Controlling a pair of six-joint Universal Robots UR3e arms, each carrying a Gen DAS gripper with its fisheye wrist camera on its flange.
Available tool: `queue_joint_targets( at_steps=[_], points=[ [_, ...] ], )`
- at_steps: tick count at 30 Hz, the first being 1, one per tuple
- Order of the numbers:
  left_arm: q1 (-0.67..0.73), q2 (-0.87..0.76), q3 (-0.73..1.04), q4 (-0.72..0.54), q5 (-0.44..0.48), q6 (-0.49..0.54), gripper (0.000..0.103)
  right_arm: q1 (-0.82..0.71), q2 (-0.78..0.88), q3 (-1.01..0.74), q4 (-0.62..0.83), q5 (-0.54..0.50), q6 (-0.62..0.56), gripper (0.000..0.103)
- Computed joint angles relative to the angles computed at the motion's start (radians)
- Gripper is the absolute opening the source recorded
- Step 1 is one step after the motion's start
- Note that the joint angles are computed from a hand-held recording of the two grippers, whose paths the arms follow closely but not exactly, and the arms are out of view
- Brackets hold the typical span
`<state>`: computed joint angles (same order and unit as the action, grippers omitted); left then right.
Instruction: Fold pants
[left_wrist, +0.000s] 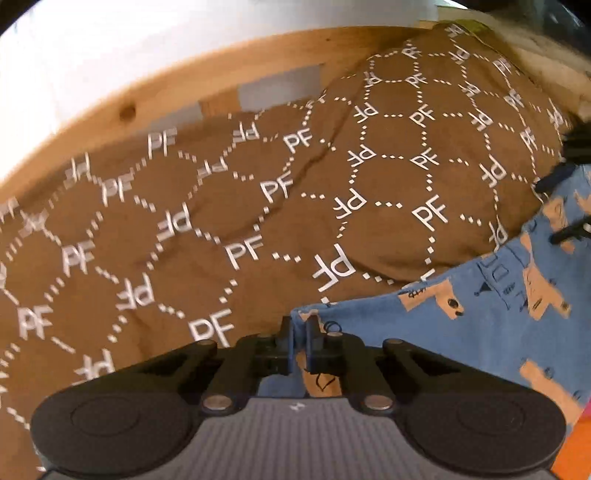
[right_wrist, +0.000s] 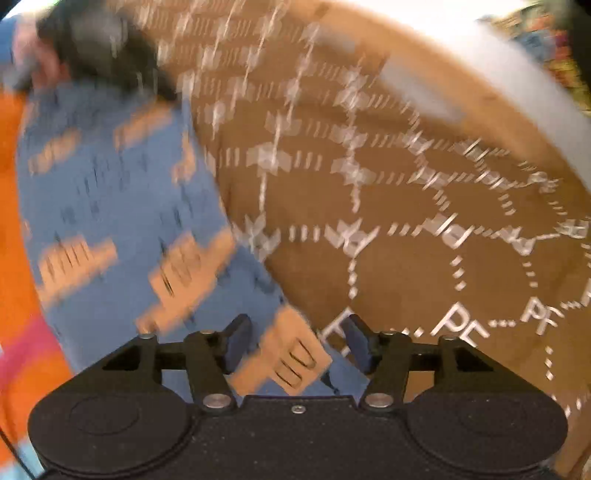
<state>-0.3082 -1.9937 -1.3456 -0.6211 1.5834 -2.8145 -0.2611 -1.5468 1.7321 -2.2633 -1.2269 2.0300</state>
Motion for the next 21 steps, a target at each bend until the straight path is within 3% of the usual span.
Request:
queue_joint_targets(
  at_steps=[1, 4, 7, 9, 12, 13, 14, 15, 17, 18, 19, 21],
  points=[
    [-0.015, 0.0, -0.011, 0.026, 0.023, 0.014, 0.006, 0.015, 0.028, -0.013, -0.014, -0.036, 0.017, 0.043],
    [-0.043, 0.014, -0.063, 0.125, 0.067, 0.017, 0.006, -0.014, 0.018, -0.038, 0.061, -0.003, 0.084, 0.006],
    [-0.065, 0.039, -0.12, 0.22, 0.117, 0.005, 0.005, -0.019, -0.081, 0.089, -0.048, -0.03, 0.054, 0.003],
    [-0.083, 0.019, -0.125, 0.267, 0.165, 0.02, 0.005, -0.014, -0.074, 0.105, -0.085, -0.043, 0.094, 0.003],
    [-0.103, -0.087, -0.021, 0.224, 0.223, 0.005, 0.007, 0.006, -0.028, 0.107, -0.135, -0.079, 0.14, 0.007],
    [-0.097, -0.103, 0.002, 0.195, 0.209, -0.01, 0.009, -0.003, -0.039, 0.11, -0.13, -0.063, 0.152, 0.011],
    [-0.088, -0.107, 0.017, 0.165, 0.191, -0.036, 0.012, -0.028, -0.069, 0.129, -0.128, -0.027, 0.165, 0.023],
    [-0.083, -0.095, 0.008, 0.165, 0.185, -0.07, 0.016, -0.076, -0.129, 0.17, -0.122, 0.026, 0.163, 0.03],
    [-0.08, -0.038, -0.069, 0.226, 0.195, -0.118, 0.041, -0.187, -0.29, 0.3, -0.157, 0.134, 0.171, 0.045],
    [-0.088, -0.002, -0.124, 0.273, 0.217, -0.136, 0.057, -0.24, -0.38, 0.364, -0.149, 0.175, 0.172, 0.047],
    [-0.095, 0.036, -0.183, 0.328, 0.217, -0.149, 0.059, -0.306, -0.485, 0.417, -0.082, 0.227, 0.162, 0.048],
    [-0.104, 0.117, -0.288, 0.374, 0.147, -0.166, 0.059, -0.424, -0.66, 0.471, 0.189, 0.345, 0.083, 0.048]
  ],
)
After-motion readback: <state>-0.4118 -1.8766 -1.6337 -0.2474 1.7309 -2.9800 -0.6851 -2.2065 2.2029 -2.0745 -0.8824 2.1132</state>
